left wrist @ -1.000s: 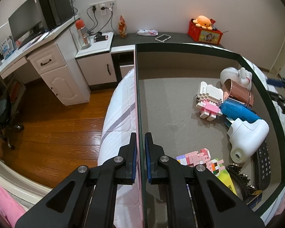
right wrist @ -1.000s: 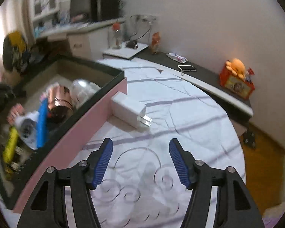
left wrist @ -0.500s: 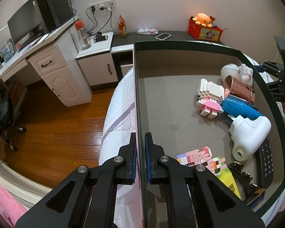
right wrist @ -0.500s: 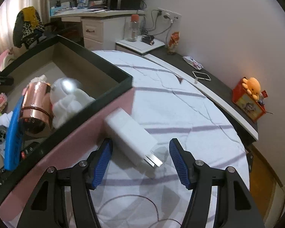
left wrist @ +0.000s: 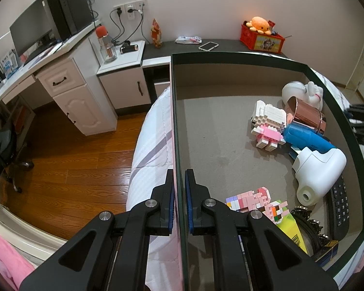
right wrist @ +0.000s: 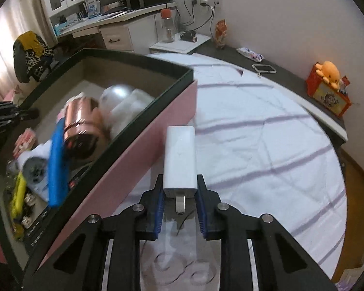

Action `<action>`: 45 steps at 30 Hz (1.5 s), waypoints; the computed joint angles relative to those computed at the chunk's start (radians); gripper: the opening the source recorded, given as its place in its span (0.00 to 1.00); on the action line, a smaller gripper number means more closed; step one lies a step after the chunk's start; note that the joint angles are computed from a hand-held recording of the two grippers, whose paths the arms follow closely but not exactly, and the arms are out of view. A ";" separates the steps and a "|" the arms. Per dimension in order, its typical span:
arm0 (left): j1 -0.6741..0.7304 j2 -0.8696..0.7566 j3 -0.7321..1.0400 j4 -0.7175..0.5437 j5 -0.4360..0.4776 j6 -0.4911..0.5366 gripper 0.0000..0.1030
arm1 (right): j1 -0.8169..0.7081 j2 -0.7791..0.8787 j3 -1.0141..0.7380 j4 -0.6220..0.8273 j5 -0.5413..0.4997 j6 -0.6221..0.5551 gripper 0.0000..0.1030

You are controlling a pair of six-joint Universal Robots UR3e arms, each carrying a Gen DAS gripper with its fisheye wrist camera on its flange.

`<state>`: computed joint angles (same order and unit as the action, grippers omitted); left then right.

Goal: Organize rigid objects
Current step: 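Lower the right tool onto the white charger and grasp it, then carry the white charger with the right tool over the box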

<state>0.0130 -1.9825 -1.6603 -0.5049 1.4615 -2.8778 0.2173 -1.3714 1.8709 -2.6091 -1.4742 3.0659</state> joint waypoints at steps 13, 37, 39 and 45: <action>-0.003 0.005 -0.003 -0.002 0.006 0.002 0.07 | 0.029 -0.033 0.078 -0.067 -0.022 0.085 0.33; -0.012 -0.003 0.012 -0.016 0.021 0.000 0.07 | 0.031 -0.170 0.154 -0.144 -0.050 0.171 0.23; -0.006 -0.001 0.011 -0.018 0.011 0.000 0.07 | 0.066 -0.184 0.111 -0.112 -0.068 0.181 0.23; -0.006 -0.004 0.023 -0.032 0.018 0.006 0.07 | 0.229 -0.027 -0.182 -0.017 -0.075 0.201 0.23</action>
<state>0.0071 -1.9869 -1.6369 -0.5367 1.4798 -2.8714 0.4466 -1.3985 1.6891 -2.6262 -1.5488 3.2673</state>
